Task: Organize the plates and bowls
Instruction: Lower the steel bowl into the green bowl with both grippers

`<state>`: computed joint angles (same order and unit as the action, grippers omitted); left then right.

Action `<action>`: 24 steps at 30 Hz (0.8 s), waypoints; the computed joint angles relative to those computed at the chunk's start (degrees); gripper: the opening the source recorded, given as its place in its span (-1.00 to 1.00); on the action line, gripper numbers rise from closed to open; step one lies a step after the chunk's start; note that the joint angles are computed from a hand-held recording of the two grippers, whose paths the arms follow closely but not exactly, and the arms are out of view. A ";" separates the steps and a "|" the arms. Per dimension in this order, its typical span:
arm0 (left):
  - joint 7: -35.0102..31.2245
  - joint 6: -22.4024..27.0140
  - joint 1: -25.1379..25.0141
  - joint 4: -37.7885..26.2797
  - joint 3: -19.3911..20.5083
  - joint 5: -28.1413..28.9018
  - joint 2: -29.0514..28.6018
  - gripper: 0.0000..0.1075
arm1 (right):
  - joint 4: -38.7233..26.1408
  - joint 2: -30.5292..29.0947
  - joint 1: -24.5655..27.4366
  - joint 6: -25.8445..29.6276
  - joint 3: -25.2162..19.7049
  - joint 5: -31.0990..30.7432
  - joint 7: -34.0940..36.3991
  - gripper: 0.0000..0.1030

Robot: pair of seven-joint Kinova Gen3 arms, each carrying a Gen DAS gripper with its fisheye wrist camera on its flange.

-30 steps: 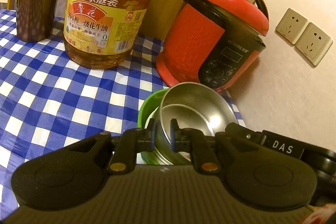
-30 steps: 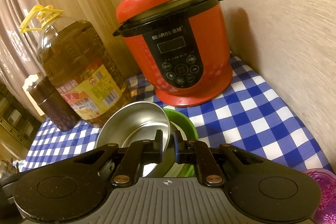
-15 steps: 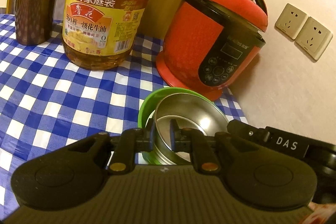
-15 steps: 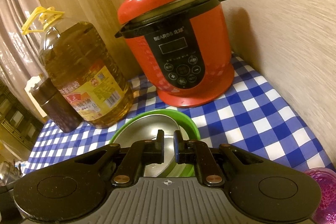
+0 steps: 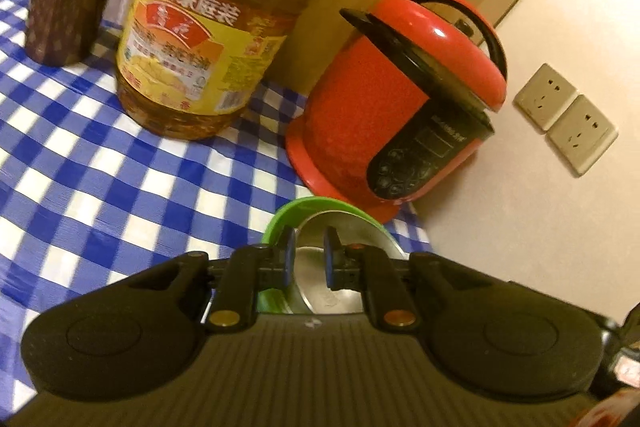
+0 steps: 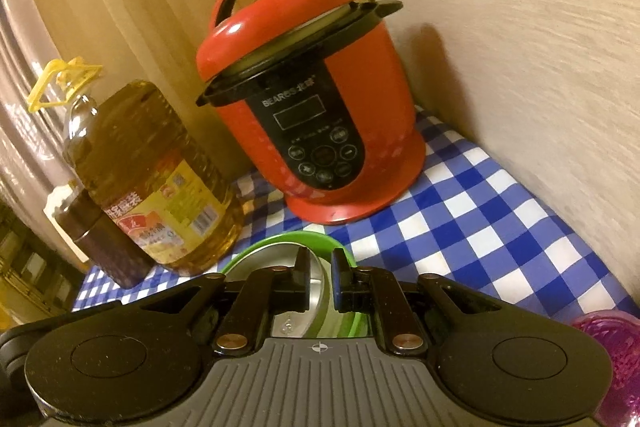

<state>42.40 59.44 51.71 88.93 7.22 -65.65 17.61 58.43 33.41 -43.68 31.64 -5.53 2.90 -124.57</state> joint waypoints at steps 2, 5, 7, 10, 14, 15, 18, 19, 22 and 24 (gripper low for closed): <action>2.75 -3.06 -0.38 2.04 -0.26 -1.88 -0.76 -0.79 | -0.02 0.08 0.39 0.08 -0.40 -0.48 0.18 -0.78; 1.45 -4.03 -1.34 1.82 0.33 -0.66 -0.54 -0.79 | 0.34 0.10 1.60 -0.27 -1.65 -2.16 0.77 -0.78; 1.68 -5.25 -1.57 2.28 0.21 -0.34 -0.53 -0.79 | 0.77 0.08 2.72 -0.85 -2.79 -3.74 1.53 -0.78; -0.36 -5.06 -1.81 1.40 0.28 1.47 0.03 -0.79 | 0.56 0.17 2.67 -0.53 -2.60 -4.40 1.78 -0.78; 0.86 -6.18 -1.57 2.26 -0.47 1.99 -0.02 -0.79 | 0.01 0.57 3.39 0.26 -3.44 -5.86 2.76 -0.78; 0.77 -6.06 -1.47 2.26 -0.53 2.02 -0.05 -0.79 | 0.02 0.58 3.35 0.21 -3.33 -5.99 2.83 -0.78; 1.28 -5.55 -0.95 2.21 -0.76 1.17 -0.17 -0.79 | 0.19 0.43 3.06 -0.04 -2.82 -5.98 2.75 -0.78; 1.21 -5.23 -0.88 1.96 -0.71 1.07 -0.11 -0.79 | 0.31 0.31 2.96 -0.05 -2.64 -5.93 2.62 -0.78; 1.03 -3.46 -0.25 1.27 -0.64 0.33 -0.13 -0.79 | 0.75 0.00 2.62 -0.39 -2.03 -5.51 2.02 -0.78; 0.81 -1.01 0.47 0.60 -0.56 -0.40 -0.09 -0.79 | 0.85 -0.11 2.41 -0.28 -1.61 -5.16 1.48 -0.78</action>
<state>43.21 58.42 52.18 89.53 6.66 -66.05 17.52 59.28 33.29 -41.27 31.36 -7.15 -2.26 -123.09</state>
